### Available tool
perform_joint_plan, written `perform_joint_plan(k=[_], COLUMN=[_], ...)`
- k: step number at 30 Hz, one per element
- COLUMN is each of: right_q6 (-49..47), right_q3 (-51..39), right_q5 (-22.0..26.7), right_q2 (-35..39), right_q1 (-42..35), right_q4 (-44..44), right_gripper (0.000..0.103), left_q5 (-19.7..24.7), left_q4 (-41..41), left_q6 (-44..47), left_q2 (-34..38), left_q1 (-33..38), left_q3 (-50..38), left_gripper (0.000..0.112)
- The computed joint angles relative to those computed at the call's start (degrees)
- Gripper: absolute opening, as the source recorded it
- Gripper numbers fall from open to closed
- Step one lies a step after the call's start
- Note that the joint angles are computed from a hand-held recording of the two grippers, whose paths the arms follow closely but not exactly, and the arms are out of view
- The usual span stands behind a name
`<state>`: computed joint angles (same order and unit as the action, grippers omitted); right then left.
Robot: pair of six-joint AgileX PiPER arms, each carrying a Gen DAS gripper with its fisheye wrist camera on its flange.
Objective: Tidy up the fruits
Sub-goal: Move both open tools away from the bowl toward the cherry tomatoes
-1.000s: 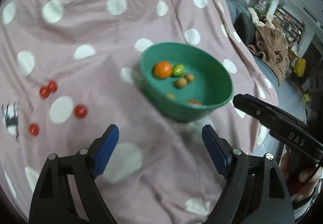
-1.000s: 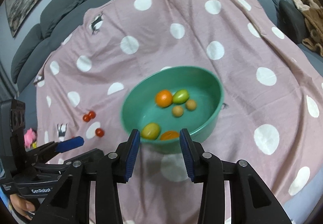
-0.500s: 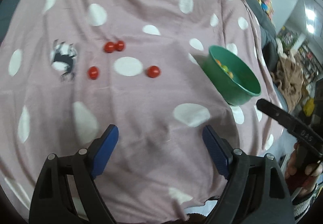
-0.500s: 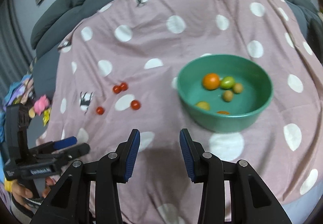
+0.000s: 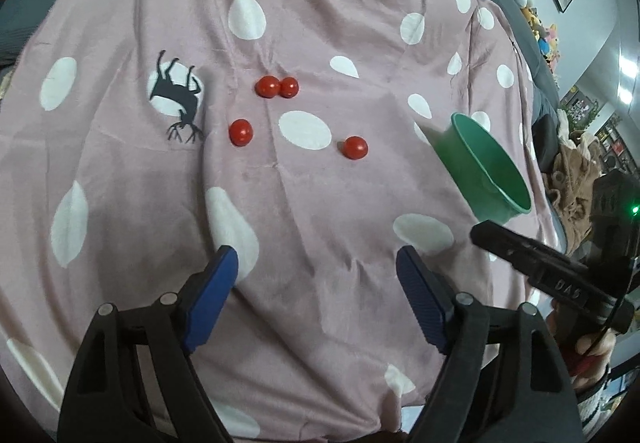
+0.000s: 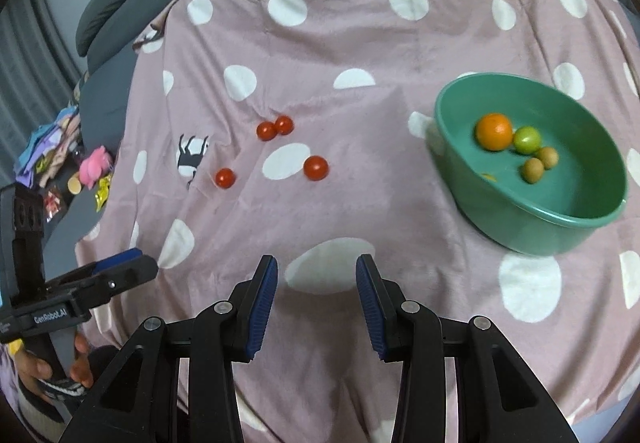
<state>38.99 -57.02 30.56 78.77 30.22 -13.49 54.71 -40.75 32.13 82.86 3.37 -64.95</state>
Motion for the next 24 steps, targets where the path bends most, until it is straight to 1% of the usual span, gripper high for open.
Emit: perform_joint_plan(k=[2, 5, 8, 12, 16, 19, 24], right_q6=[-2.5, -5.5, -8.8, -13.9, -17.0, -18.7, -21.2], right_q3=[-1.1, -2.8, -5.3, -7.2, -9.4, -12.5, -16.1], right_q5=[-0.2, -0.3, -0.7, -1.9, -1.8, -0.9, -0.9], right_q2=[1.5, 3.5, 6.2, 8.9, 11.6, 14.1, 16.9], right_q1=[-1.0, -2.2, -3.5, -5.0, -5.9, -6.7, -7.6], right_q4=[2.2, 4.6, 7.0, 11.9, 14.1, 15.0, 17.0], right_gripper=[0.041, 0.041, 0.041, 0.041, 0.041, 0.041, 0.041], left_q5=[-0.1, -1.6, -2.1, -3.4, -2.3, -1.1, -0.1], left_q4=[-0.5, 0.3, 1.5, 6.0, 10.1, 13.1, 17.0], left_q6=[0.4, -0.1, -1.8, -5.1, -7.7, -9.8, -13.2], left_q2=[1.7, 5.0, 10.8, 18.0, 24.7, 28.4, 31.5], left_q1=[-0.3, -1.6, -2.9, -5.2, -6.9, -8.0, -8.7], left_q3=[-1.8, -5.3, -11.1, -18.9, -27.1, -31.7, -35.1], left_gripper=[0.08, 0.08, 0.08, 0.08, 0.08, 0.08, 0.08])
